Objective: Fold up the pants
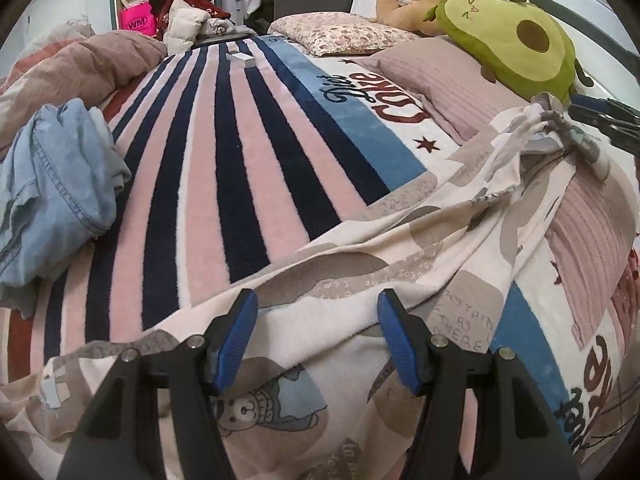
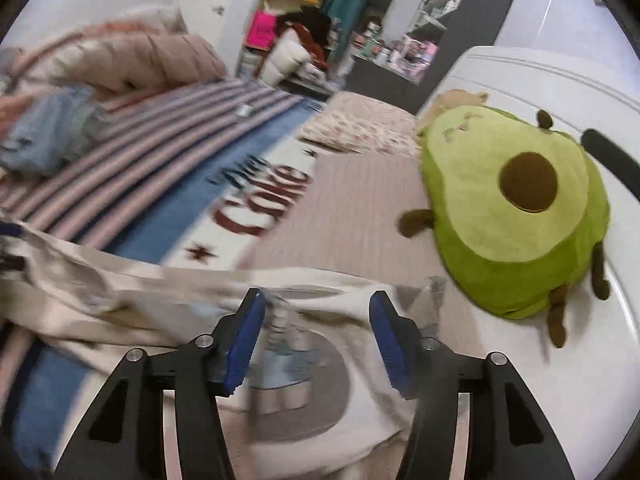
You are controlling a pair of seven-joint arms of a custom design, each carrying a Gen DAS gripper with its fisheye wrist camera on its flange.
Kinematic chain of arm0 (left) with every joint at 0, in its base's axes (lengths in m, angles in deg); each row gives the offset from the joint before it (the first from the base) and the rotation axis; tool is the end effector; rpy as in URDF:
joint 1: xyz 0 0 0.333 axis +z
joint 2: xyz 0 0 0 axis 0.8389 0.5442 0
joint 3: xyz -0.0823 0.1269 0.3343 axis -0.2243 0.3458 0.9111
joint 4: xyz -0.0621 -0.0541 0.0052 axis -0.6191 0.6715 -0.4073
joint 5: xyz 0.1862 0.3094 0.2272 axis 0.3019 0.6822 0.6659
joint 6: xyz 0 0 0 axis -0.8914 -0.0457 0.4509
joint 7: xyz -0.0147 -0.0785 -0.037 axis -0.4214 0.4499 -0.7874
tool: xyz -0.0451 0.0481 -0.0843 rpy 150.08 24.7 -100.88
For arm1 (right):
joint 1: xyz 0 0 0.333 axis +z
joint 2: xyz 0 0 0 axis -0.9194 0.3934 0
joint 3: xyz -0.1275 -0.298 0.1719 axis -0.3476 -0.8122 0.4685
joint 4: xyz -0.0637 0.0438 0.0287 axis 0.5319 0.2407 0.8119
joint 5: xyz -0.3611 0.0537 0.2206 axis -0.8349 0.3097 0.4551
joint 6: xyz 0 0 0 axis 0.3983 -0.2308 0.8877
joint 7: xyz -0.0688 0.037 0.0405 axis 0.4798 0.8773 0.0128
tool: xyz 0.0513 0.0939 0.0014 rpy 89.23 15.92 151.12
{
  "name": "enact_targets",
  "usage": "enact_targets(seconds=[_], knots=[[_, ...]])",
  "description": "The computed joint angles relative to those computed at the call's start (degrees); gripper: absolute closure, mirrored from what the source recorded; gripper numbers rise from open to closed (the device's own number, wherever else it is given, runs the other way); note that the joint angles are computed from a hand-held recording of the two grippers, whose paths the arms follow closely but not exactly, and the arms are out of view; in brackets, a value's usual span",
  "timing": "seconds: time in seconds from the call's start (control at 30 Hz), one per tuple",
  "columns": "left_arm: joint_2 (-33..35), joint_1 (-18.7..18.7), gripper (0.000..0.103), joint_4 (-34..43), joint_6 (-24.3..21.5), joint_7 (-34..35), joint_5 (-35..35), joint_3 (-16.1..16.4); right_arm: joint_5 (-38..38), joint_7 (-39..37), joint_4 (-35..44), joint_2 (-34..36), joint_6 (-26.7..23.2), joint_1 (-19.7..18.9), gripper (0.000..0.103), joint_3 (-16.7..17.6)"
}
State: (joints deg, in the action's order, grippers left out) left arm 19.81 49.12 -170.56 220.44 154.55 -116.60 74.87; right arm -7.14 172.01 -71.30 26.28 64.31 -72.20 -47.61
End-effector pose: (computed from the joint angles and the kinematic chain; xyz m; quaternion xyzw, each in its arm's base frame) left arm 0.5441 -0.1204 0.4519 -0.3797 0.8685 -0.3048 0.0933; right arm 0.3958 0.1260 0.5525 -0.6438 0.6416 -0.3947 0.1344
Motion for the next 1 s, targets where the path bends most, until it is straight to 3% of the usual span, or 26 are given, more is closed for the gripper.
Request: enact_targets(seconds=[0.13,0.3,0.4,0.47,0.5,0.57,0.63,0.73,1.0], knots=[[-0.29,-0.06,0.045,0.01,-0.67,0.62,1.96,-0.09,4.47,-7.37,-0.1,-0.09,-1.33,5.96,0.047,-1.55],[1.64,-0.46,0.046,0.91,0.87,-2.35,6.09,-1.17,2.65,-10.87,1.39,3.99,-6.77,6.91,0.047,0.9],[2.88,-0.18,0.062,1.88,-0.16,-3.92,7.85,-1.59,-0.85,-10.11,1.61,6.13,-9.81,6.7,0.049,1.04],[3.31,-0.04,0.085,2.18,0.19,-3.72,7.58,-1.99,-6.83,-7.02,1.45,6.8,-11.72,5.37,0.051,2.4],[3.4,0.01,0.093,2.3,0.31,-3.26,7.0,-2.16,-11.87,-3.57,1.34,6.9,-13.02,3.77,0.055,4.19],[3.08,-0.08,0.101,1.87,2.15,-2.8,6.22,-2.59,-17.34,0.71,1.15,6.81,-14.19,2.81,0.076,4.96],[2.18,-0.39,0.102,1.34,3.59,-0.82,3.58,-2.61,-16.53,1.52,0.91,6.72,-12.11,4.32,0.097,1.84],[0.53,-0.75,0.102,1.02,3.52,2.27,-0.35,-1.68,-14.41,2.85,0.18,5.21,-9.29,6.94,0.099,-2.05],[-4.26,-1.84,0.102,-0.04,1.36,6.78,-5.44,1.9,-3.64,-2.87,1.16,-1.39,-11.24,11.6,0.1,-3.11]])
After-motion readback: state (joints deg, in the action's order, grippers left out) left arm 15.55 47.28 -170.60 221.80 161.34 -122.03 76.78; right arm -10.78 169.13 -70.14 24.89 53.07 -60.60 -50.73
